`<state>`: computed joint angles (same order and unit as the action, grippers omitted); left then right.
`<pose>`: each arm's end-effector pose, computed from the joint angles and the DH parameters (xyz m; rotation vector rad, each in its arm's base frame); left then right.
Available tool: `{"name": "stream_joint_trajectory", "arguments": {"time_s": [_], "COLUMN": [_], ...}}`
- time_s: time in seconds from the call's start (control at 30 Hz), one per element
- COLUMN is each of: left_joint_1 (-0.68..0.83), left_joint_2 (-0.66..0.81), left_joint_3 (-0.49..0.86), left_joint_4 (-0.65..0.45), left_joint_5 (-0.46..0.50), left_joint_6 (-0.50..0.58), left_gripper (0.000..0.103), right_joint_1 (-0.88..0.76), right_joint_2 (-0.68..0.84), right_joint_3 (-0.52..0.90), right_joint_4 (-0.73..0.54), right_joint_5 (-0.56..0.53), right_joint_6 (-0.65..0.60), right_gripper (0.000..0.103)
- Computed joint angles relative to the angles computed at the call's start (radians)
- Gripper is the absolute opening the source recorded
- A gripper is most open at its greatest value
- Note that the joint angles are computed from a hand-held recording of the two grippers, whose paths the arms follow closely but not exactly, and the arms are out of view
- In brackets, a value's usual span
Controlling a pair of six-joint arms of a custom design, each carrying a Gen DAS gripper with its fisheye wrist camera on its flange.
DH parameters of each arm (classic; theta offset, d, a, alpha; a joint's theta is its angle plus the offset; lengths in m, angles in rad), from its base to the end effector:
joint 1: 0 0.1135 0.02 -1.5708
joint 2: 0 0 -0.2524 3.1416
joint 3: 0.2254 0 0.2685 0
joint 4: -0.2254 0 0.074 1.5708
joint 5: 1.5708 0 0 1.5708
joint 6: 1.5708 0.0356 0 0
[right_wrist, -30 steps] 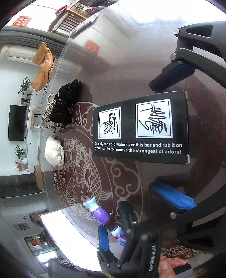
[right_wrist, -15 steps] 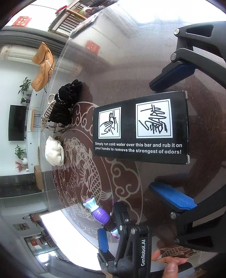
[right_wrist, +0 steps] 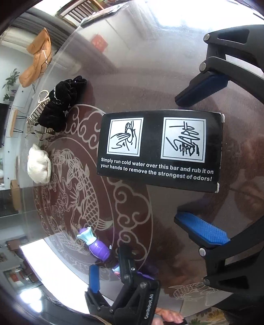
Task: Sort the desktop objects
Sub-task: 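Lift and carry the toy wand and black soap box toward the white box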
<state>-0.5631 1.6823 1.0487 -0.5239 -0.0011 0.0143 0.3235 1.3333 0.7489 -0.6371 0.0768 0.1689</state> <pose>0.2863 -0.1807 0.1574 0.7796 2.6261 -0.1542 0.2374 0.0767 0.1616 -0.1962 2.7775 0.0160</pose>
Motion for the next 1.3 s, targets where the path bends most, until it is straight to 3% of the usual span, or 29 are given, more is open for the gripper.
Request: {"name": "stream_joint_trajectory", "arguments": {"time_s": [0.03,0.07,0.1,0.13,0.17,0.2,0.3,0.47,0.7,0.87,0.9,0.97,1.03,1.17,1.3], "left_joint_1": [-0.004,-0.012,-0.022,-0.030,-0.033,-0.028,0.019,0.066,0.116,0.129,0.134,0.154,0.189,0.317,0.492], "left_joint_2": [-0.016,-0.036,-0.058,-0.082,-0.109,-0.134,-0.262,-0.470,-0.630,-0.681,-0.695,-0.751,-0.843,-1.026,-1.144], "left_joint_3": [-0.010,-0.024,-0.041,-0.064,-0.093,-0.121,-0.248,-0.408,-0.473,-0.500,-0.505,-0.517,-0.531,-0.524,-0.456], "left_joint_4": [0.008,0.016,0.022,0.033,0.048,0.064,0.136,0.171,0.133,0.130,0.127,0.107,0.073,-0.023,-0.142], "left_joint_5": [0.013,0.029,0.041,0.053,0.065,0.076,0.182,0.244,0.309,0.321,0.329,0.353,0.390,0.511,0.650], "left_joint_6": [0.026,0.057,0.086,0.107,0.119,0.116,0.088,0.071,0.045,0.032,0.027,0.016,0.006,-0.015,0.011], "left_gripper": [0.084,0.066,0.048,0.040,0.026,0.021,0.021,0.021,0.021,0.021,0.021,0.021,0.021,0.021,0.021], "right_joint_1": [-0.001,-0.002,-0.001,-0.008,-0.023,-0.036,-0.039,-0.016,0.036,-0.014,-0.022,-0.032,-0.045,-0.025,0.087], "right_joint_2": [0.020,0.035,0.037,0.037,0.034,0.020,-0.043,-0.202,-0.196,-0.116,-0.079,-0.033,-0.016,-0.120,-0.167], "right_joint_3": [0.026,0.049,0.067,0.082,0.093,0.094,0.088,0.068,0.011,0.029,0.048,0.069,0.093,0.114,0.257], "right_joint_4": [-0.028,-0.057,-0.084,-0.109,-0.128,-0.137,-0.178,-0.264,-0.307,-0.261,-0.251,-0.226,-0.241,-0.292,-0.397], "right_joint_5": [-0.010,-0.018,-0.014,-0.013,-0.034,-0.052,-0.044,-0.051,-0.025,-0.055,-0.058,-0.051,-0.055,-0.061,-0.015], "right_joint_6": [-0.005,-0.007,-0.003,0.002,0.004,0.003,0.020,0.049,0.032,0.006,-0.005,-0.024,-0.011,-0.002,0.023], "right_gripper": [0.092,0.086,0.069,0.059,0.059,0.059,0.059,0.059,0.061,0.083,0.082,0.058,0.059,0.059,0.059]}}
